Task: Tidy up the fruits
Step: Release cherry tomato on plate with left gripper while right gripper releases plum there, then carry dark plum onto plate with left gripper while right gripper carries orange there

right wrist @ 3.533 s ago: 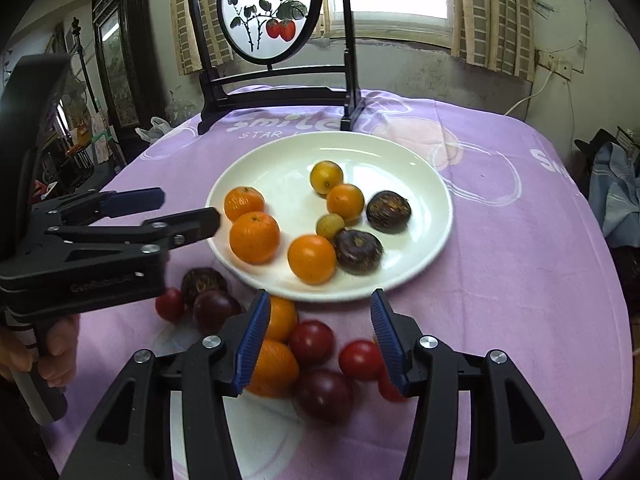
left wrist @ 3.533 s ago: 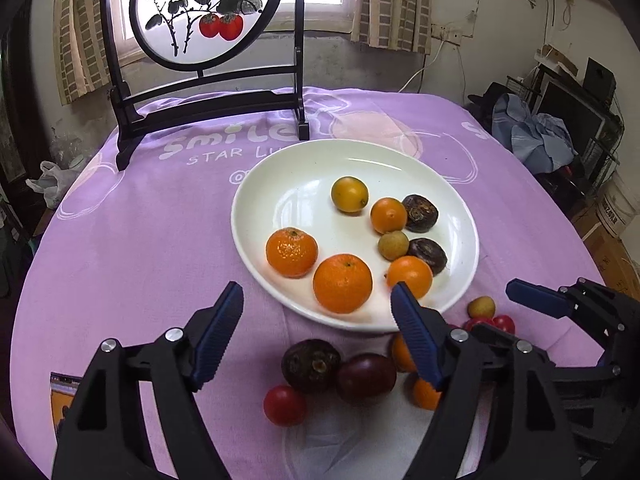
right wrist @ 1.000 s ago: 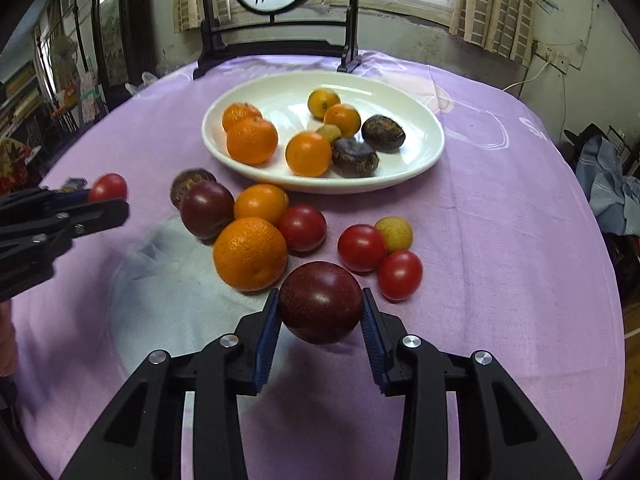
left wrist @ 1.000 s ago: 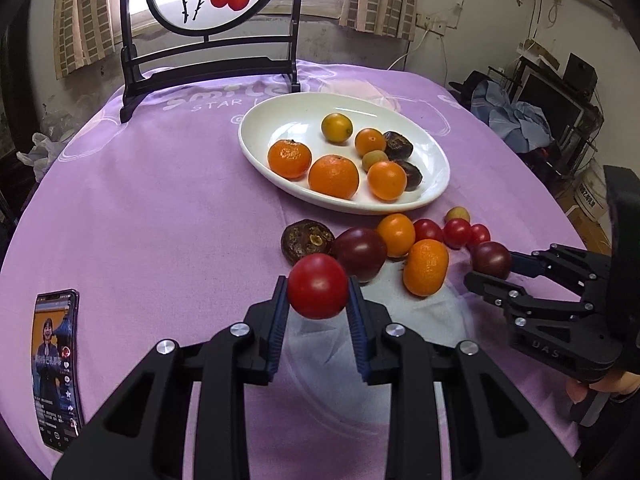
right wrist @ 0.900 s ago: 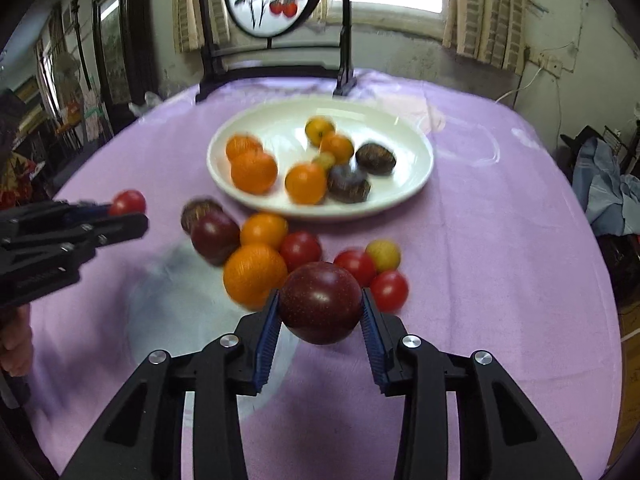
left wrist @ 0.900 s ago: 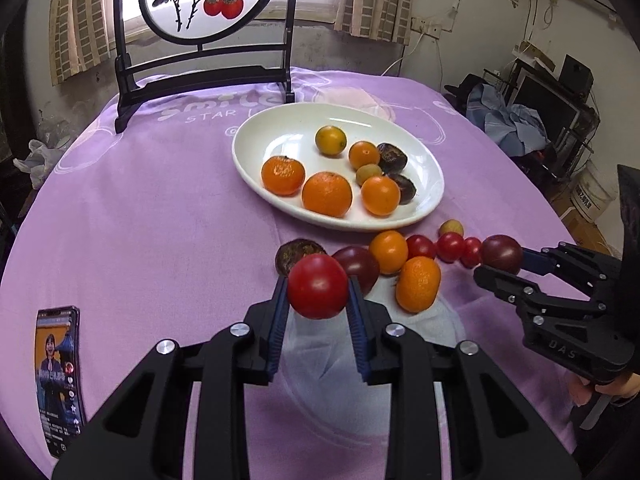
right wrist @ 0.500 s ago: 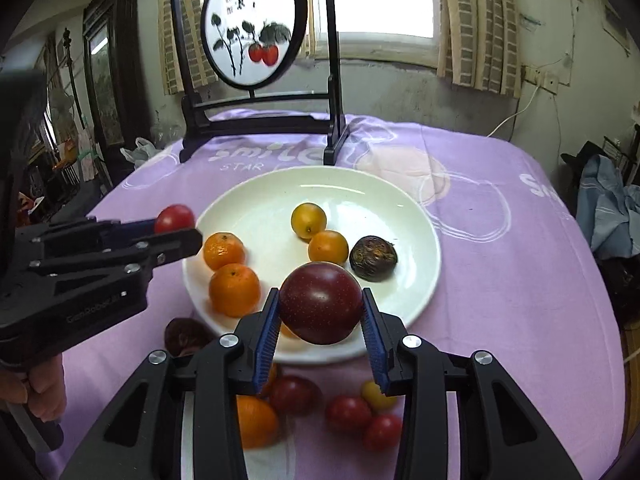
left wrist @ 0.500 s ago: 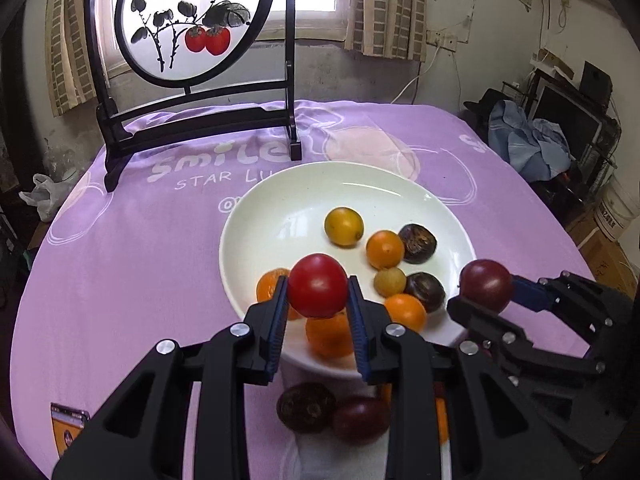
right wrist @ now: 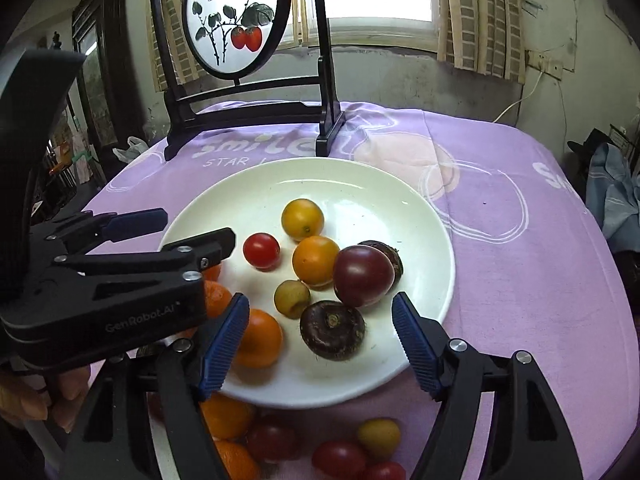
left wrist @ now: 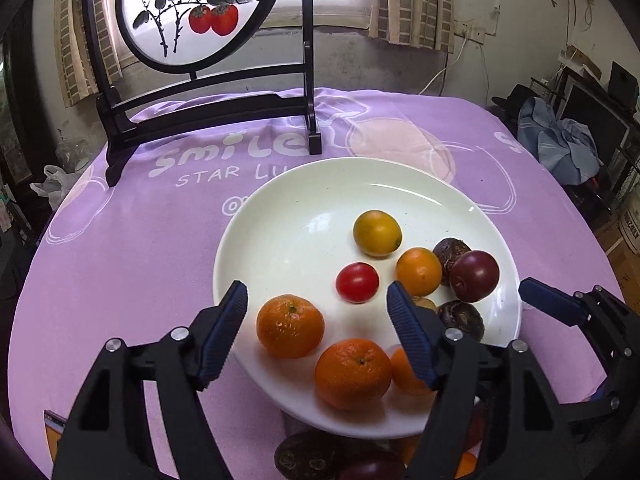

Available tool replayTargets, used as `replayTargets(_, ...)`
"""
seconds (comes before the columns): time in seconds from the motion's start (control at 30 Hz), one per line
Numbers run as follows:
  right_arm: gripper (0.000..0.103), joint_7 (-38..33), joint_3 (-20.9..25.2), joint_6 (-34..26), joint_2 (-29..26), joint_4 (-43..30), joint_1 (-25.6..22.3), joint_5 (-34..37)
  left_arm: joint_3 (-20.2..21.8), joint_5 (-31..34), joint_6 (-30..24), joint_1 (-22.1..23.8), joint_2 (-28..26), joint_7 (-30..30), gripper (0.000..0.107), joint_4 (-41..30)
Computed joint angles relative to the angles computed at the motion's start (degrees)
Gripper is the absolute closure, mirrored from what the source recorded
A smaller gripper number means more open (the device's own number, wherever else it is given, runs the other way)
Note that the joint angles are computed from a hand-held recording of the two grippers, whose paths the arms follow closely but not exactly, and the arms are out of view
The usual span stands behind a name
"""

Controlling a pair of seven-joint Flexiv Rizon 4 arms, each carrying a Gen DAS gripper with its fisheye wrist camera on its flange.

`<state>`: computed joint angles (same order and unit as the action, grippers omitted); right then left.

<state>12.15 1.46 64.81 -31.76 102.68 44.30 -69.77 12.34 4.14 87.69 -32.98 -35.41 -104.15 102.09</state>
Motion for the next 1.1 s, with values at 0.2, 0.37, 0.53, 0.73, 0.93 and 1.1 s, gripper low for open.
replayTargets(0.2, 0.028, 3.42, 1.04, -0.54, 3.24, 3.77, -0.05, -2.62, 1.56, -0.15, 3.96, -1.03, 3.65, -2.45, 0.026, 6.5)
replayTargets(0.37, 0.028, 4.76, 3.45, -1.96, 4.49, 6.32, 0.02, -3.11, 2.39, -0.77, 6.32, -1.94, 6.21, -1.99, 0.022, 12.18)
replayTargets(0.53, 0.028, 5.1, 5.05, -2.53, 4.5, 7.74, 1.22, -3.08, 1.48, -2.77, 9.17, -1.34, 8.57, -1.4, 0.02, 18.0)
replayTargets(0.73, 0.028, 4.25, 5.9, -3.35, 3.97, 7.83, 3.0, -1.83, 4.17, -6.16, 12.76, -4.75, 8.58, 0.37, 0.018, 22.42)
replayTargets(0.93, 0.028, 0.4, 6.46, -4.64, 1.89, 5.88, 4.34, 2.26, 3.65, -9.7, 16.59, -4.6, 7.54, 3.45, 0.018, 24.45)
replayTargets(1.1, 0.028, -8.12, 7.12, -9.31, -0.75, 1.84, 6.04, 10.36, -0.93, -11.82, 18.56, 0.0, 7.86, 5.88, 0.018, 25.86)
